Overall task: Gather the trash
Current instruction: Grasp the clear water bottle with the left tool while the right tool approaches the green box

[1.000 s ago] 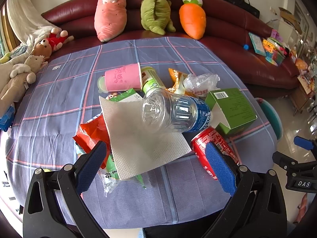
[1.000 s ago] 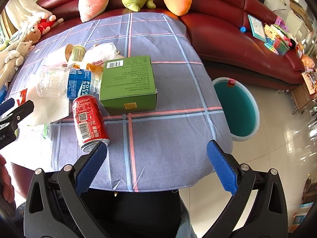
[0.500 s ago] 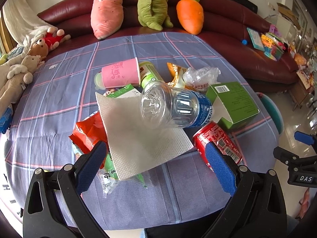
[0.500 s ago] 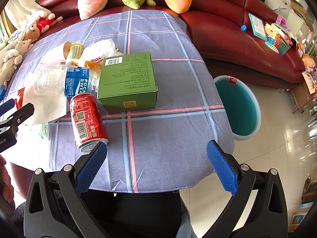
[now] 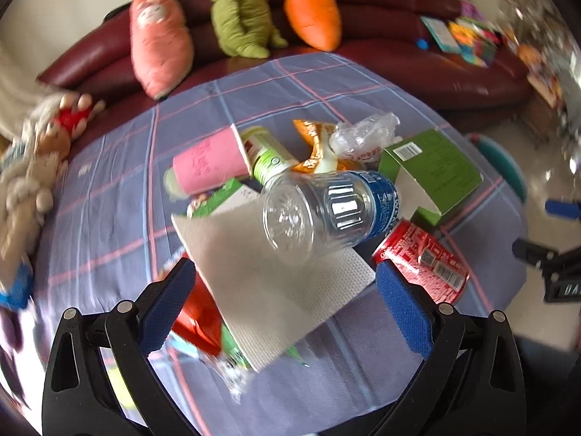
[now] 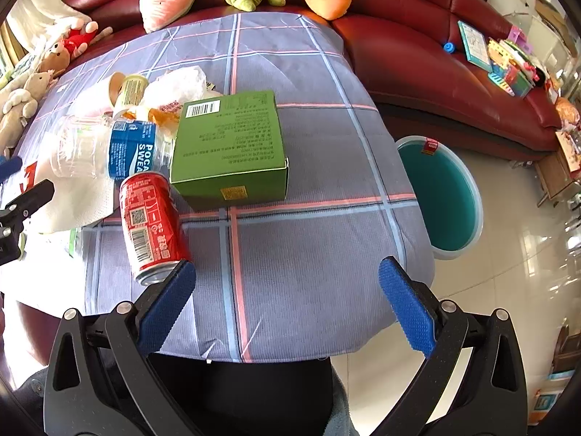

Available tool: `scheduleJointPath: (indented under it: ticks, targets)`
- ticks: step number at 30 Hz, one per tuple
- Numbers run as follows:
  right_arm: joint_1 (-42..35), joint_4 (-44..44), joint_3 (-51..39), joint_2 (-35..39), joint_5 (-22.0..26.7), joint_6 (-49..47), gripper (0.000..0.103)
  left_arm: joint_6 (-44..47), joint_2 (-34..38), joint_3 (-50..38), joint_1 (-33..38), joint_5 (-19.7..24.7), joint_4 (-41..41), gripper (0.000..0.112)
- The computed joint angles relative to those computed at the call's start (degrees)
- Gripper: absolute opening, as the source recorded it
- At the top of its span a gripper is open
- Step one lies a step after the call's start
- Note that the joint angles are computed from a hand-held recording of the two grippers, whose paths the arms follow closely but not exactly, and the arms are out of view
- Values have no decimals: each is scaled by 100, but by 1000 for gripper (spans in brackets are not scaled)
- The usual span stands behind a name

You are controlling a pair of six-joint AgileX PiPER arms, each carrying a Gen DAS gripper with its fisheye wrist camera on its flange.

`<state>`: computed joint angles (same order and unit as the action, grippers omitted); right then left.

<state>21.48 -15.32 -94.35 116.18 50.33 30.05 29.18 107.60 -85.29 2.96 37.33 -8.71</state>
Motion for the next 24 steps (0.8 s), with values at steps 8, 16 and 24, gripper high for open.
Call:
scheduleJointPath:
  ticks: [8,16,24]
  targets:
    - [-188,248,-541,388,185,-313,97,843,590,-1074,-400,612,360,99]
    - [-397,514,-1040,749,391,-585,97,1506,1622,-2648,-839,1673,999,99]
    - [-482,688,-1939,1292,914,-1024,97,2197,2435,-3864,-1006,2724,1353,87]
